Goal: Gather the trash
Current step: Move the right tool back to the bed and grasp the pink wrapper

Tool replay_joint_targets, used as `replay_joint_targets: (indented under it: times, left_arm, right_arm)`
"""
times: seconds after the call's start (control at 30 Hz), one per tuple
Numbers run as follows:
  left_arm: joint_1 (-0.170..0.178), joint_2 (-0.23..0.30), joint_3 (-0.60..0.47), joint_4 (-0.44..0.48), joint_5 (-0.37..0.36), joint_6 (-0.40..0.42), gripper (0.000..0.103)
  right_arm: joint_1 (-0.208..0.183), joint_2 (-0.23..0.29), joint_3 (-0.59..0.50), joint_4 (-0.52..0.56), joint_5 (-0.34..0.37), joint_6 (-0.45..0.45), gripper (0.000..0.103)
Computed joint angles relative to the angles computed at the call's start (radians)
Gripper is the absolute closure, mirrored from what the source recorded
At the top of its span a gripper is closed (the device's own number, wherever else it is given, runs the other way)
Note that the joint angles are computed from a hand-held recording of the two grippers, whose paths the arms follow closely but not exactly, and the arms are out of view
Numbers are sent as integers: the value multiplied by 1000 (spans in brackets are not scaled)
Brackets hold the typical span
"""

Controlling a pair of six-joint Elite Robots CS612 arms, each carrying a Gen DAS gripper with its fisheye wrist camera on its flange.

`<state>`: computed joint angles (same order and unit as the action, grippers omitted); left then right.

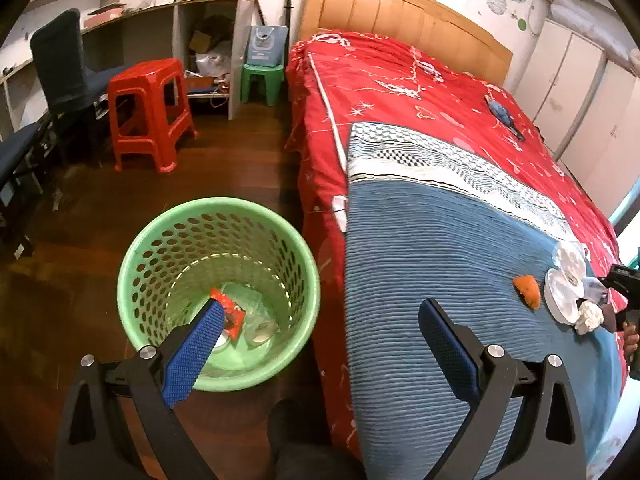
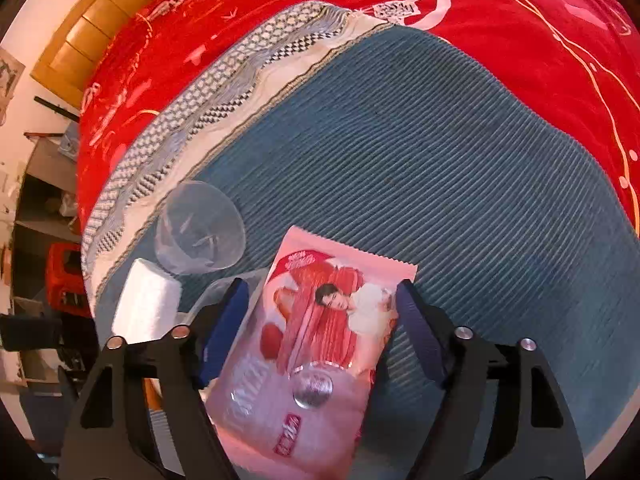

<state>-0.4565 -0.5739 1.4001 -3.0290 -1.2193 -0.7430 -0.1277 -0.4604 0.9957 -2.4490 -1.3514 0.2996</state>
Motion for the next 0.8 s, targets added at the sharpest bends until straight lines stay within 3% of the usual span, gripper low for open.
replay_joint_targets:
  times: [0.07,0.37,0.63,0.73,0.8]
  left_arm:
    - [-2,5,-14,1,-5,14,9]
    - [-21,34,-102,8,-54,100,9]
    - [-47,73,-209,24,-104,193,9]
    - [-53,82,-235,35,-112,218,9]
    - [-56,87,-250,45,-118,232,9]
  right_arm:
    - [1,-2,4,-3,-2,-10,40]
    - [-5,-29,57,-77,30,-75,61]
    - [-9,-44,83,-103,37,-121,60]
    - [-9,-43,87,-111,24,-116,43]
    - [-8,-41,88,-110,11,-114,39]
